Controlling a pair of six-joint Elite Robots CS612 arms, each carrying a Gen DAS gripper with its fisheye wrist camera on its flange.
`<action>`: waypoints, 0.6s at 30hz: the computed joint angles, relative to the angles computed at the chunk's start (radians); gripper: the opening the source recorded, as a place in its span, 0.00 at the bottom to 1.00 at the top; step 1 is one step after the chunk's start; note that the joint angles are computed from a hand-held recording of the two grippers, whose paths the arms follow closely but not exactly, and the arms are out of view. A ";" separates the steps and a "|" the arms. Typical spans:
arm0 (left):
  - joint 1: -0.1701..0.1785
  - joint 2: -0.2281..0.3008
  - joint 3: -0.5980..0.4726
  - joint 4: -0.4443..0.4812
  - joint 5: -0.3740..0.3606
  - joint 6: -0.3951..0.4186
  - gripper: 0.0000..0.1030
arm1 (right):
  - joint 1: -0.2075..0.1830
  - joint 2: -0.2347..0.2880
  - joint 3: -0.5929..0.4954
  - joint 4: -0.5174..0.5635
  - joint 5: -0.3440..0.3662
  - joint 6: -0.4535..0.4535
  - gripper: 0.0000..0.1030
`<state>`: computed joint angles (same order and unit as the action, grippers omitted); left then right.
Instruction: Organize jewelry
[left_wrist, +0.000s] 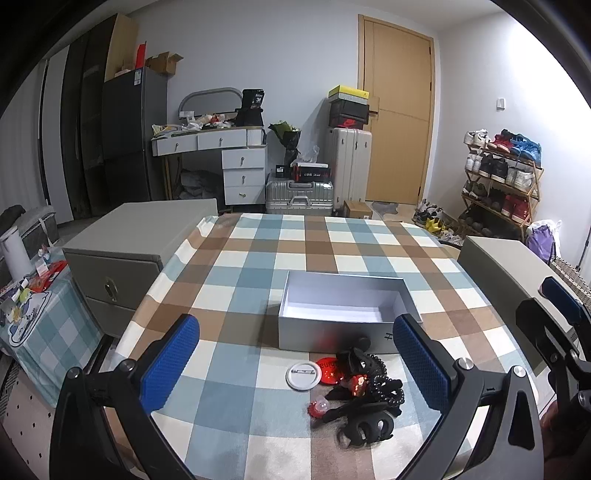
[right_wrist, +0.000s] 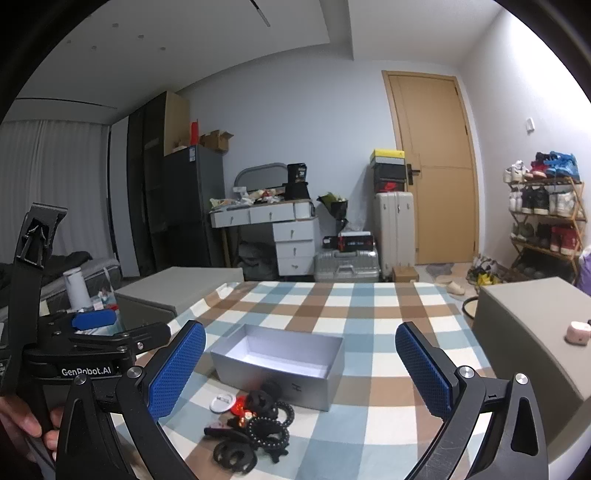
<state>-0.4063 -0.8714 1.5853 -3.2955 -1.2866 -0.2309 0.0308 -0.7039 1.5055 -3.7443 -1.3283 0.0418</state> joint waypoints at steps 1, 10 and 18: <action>0.001 0.000 0.000 0.004 0.000 -0.003 0.99 | 0.000 0.001 -0.001 0.006 0.001 0.000 1.00; 0.022 0.018 -0.004 0.051 -0.006 -0.034 0.99 | -0.010 0.020 -0.027 0.127 0.076 -0.017 1.00; 0.036 0.037 -0.006 0.131 -0.056 -0.041 0.99 | -0.021 0.046 -0.068 0.329 0.196 -0.033 1.00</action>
<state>-0.3703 -0.8340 1.5791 -3.1647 -1.3423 -0.2717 0.0095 -0.6583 1.4378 -3.4153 -1.1321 0.0085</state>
